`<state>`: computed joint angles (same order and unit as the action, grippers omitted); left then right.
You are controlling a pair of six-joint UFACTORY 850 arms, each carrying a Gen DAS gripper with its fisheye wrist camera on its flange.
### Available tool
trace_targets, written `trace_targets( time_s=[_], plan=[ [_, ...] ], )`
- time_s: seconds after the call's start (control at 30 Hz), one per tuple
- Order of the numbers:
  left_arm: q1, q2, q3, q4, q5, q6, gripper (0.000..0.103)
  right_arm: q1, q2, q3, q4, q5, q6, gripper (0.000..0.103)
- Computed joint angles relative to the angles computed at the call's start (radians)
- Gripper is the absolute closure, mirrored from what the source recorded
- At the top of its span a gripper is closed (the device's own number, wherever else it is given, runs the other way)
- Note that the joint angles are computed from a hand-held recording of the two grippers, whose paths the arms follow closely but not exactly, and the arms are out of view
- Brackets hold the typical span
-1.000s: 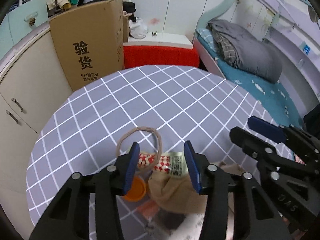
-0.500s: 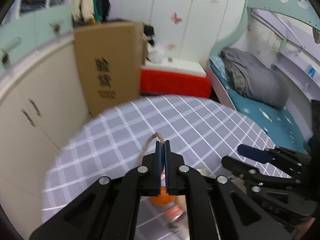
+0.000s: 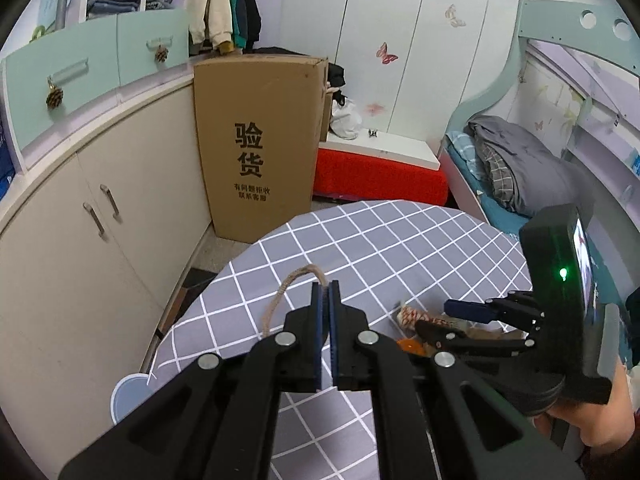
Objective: Collect trash
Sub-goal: 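Carry the cord and striped packet over the wastebasket and open the right tool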
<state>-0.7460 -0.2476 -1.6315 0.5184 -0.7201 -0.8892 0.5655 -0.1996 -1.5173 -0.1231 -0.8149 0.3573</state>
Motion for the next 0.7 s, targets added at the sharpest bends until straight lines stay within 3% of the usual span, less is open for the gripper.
trace_targets(
  time_s=[0.13, 0.4, 0.53, 0.7],
  plan=[
    [0.011, 0.014, 0.028, -0.011, 0.017, -0.009, 0.100, 0.008, -0.004, -0.004, -0.031, 0.005, 0.033, 0.094],
    [0.051, 0.109, 0.125, -0.027, 0.063, -0.034, 0.100, 0.078, 0.022, -0.033, -0.276, 0.038, 0.252, 0.095],
    [0.072, 0.194, 0.203, -0.005, 0.086, -0.065, 0.100, 0.095, 0.009, -0.083, -0.072, 0.086, 0.118, 0.095],
    [0.111, 0.339, 0.350, 0.050, 0.090, -0.139, 0.100, 0.198, -0.066, -0.177, 0.047, 0.124, 0.038, 0.095]
  ],
)
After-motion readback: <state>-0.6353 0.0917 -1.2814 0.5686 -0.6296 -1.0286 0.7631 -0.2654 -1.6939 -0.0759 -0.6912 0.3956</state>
